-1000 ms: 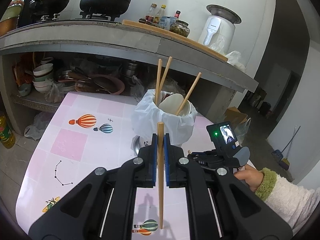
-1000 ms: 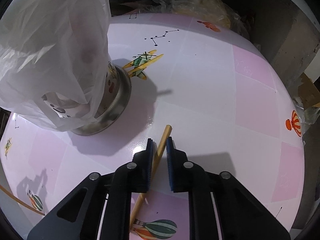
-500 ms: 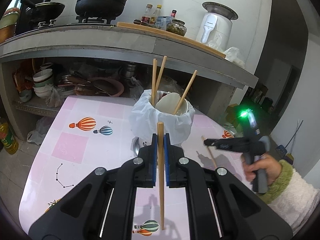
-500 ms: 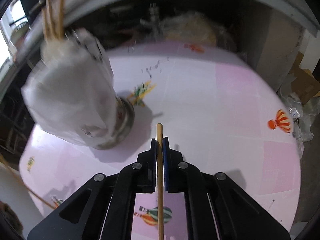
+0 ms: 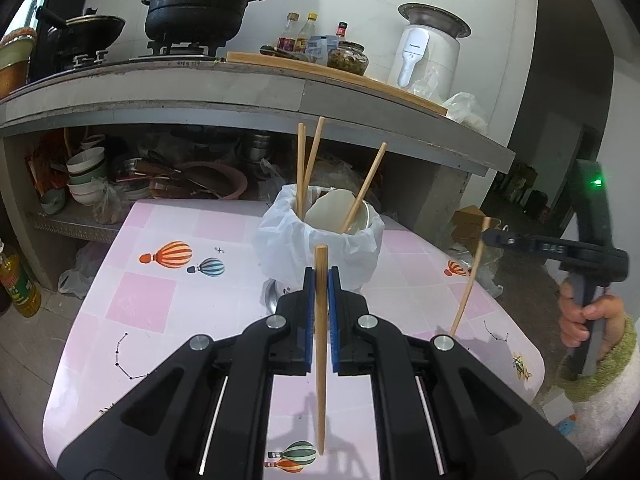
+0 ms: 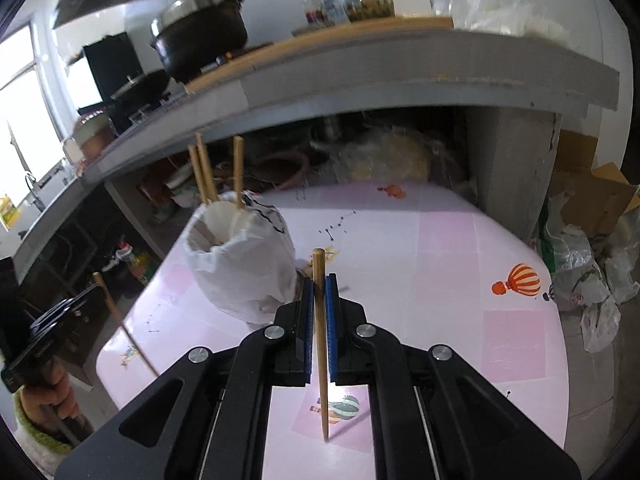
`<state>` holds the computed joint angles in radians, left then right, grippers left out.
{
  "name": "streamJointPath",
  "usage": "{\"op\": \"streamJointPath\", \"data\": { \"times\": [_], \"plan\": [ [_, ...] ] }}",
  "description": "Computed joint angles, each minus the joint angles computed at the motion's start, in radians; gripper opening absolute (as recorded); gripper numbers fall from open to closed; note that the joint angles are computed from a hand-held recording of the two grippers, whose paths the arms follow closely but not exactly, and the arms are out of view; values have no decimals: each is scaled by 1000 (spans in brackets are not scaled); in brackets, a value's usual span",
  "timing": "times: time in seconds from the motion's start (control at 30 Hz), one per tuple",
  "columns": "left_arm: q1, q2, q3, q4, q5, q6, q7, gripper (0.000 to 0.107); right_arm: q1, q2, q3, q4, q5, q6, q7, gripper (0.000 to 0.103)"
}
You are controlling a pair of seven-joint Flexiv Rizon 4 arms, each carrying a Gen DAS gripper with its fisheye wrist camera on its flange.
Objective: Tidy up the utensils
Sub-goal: 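Raise both held chopsticks upright and carry them over the steel holder, then lower the left tool's chopstick into the steel holder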
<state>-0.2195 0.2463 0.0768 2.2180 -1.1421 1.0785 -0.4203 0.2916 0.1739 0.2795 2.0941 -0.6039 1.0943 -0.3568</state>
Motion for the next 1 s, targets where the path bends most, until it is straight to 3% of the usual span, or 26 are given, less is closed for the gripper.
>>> {"op": "streamJointPath", "data": {
  "times": [0.27,0.53,0.83,1.0],
  "plan": [
    [-5,19,10,-38,-25,6,20,6,-22,50,19,24,-32,24,43,6],
    [-7,19,16,-151,-95,-22,68,5,-37,58,23,36,-63,32,69,6],
    [-32,-41,-31,-336,-261,17,181,5,-37,59,27,40,-62,37,79,6],
    [-26,-114,-63,-415,-268,25,172,5,-37,69,29,43,-56,33,77,6]
  ]
}}
